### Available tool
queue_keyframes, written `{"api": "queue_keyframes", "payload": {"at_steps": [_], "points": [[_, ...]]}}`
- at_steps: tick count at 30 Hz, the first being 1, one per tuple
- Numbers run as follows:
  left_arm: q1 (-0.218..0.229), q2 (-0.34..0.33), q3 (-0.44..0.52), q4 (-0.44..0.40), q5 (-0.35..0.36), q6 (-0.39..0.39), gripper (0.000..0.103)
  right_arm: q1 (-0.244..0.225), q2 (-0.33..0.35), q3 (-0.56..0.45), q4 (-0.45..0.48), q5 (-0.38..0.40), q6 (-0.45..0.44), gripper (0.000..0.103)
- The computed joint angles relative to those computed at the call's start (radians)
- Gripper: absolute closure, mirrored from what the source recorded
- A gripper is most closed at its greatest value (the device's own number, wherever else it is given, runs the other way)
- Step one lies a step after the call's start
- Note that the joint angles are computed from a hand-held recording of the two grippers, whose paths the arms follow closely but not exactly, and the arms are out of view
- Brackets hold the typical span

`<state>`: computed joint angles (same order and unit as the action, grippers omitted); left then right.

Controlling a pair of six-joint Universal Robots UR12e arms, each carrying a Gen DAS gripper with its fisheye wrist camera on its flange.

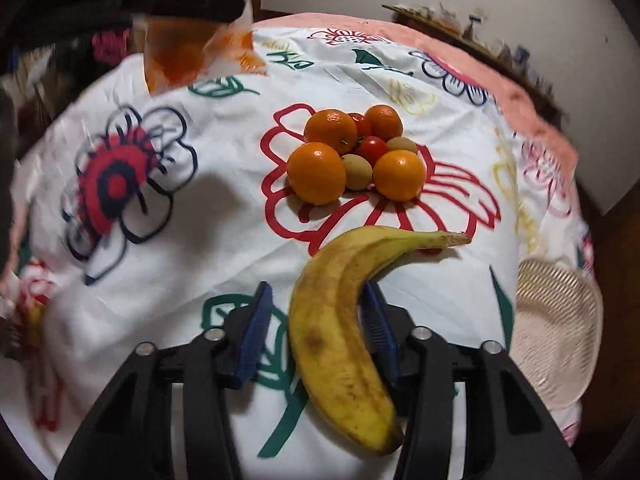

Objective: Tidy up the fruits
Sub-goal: 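Raise the banana with the right tool while the left tool holds the bag up, then carry the banana into the white basket and open the right tool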

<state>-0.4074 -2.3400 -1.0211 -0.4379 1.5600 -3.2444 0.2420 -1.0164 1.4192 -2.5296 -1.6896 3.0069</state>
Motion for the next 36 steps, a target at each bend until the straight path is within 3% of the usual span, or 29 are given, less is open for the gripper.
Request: {"api": "queue_keyframes", "payload": {"at_steps": [10,14,19,21,28,32,36], "points": [[-0.009,-0.005,0.014,-0.004,0.011,0.019,0.045,-0.054,-0.058,0.082,-0.159,0.185,0.138,0.07],[-0.019,-0.011,0.029,-0.006,0.015,0.038,0.045,-0.075,-0.083,0.114,-0.259,0.217,0.205,0.07],[-0.034,-0.025,0.064,-0.016,0.026,0.062,0.045,-0.131,-0.114,0.178,-0.428,0.289,0.362,0.071],[-0.041,-0.032,0.08,-0.022,0.03,0.073,0.045,-0.154,-0.124,0.205,-0.483,0.289,0.423,0.071],[-0.066,-0.065,0.144,-0.061,0.03,0.107,0.045,-0.213,-0.138,0.26,-0.545,0.23,0.519,0.072],[-0.077,-0.085,0.181,-0.087,0.027,0.125,0.045,-0.232,-0.138,0.268,-0.527,0.18,0.535,0.072],[-0.087,-0.11,0.226,-0.119,0.033,0.142,0.045,-0.258,-0.132,0.294,-0.531,0.193,0.604,0.071]]}}
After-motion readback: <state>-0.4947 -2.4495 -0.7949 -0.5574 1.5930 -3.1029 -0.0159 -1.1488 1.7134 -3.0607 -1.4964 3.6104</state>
